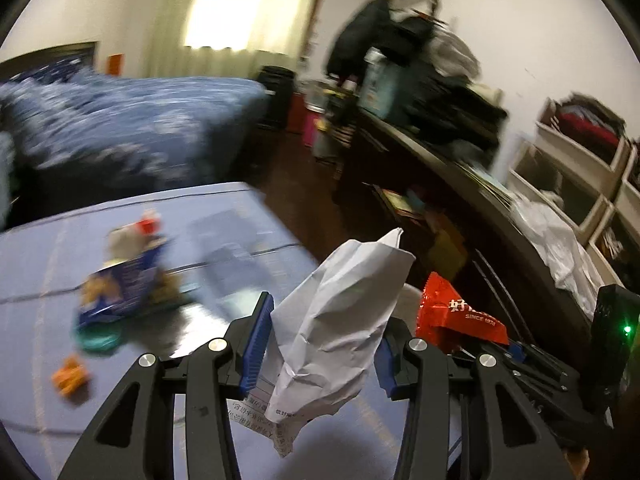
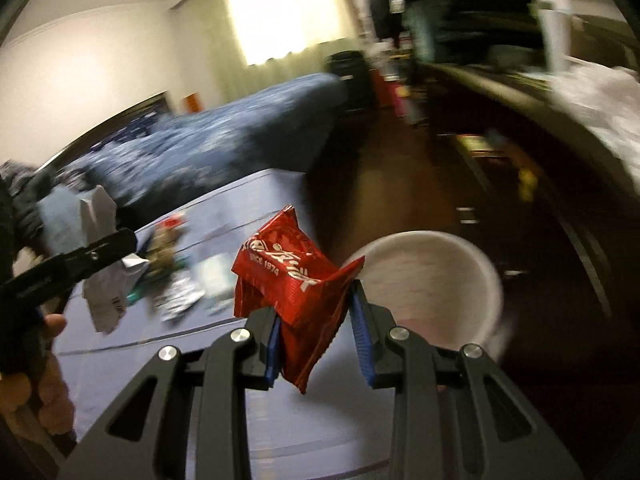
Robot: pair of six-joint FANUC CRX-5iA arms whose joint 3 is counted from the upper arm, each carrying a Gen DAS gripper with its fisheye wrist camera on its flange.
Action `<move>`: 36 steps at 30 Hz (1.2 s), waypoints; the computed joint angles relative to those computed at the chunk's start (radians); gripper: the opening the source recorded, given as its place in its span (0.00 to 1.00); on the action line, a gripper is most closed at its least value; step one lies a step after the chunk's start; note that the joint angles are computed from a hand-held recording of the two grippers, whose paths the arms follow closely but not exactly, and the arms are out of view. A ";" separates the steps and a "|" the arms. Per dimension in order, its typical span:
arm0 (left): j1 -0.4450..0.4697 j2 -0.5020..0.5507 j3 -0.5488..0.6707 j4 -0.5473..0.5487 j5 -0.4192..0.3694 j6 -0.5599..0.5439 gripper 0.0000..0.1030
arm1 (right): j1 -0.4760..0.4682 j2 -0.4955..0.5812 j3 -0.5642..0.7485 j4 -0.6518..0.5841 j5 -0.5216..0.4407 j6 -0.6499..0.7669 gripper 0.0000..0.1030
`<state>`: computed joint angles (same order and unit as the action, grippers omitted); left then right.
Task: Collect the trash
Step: 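Carry both held items over the white bin and open both tools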
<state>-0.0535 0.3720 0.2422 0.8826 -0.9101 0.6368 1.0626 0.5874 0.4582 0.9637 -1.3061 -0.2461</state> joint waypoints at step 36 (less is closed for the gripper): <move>-0.154 0.107 0.214 -0.339 0.107 0.319 0.96 | -0.073 -0.031 -0.107 -0.037 -0.044 0.018 0.76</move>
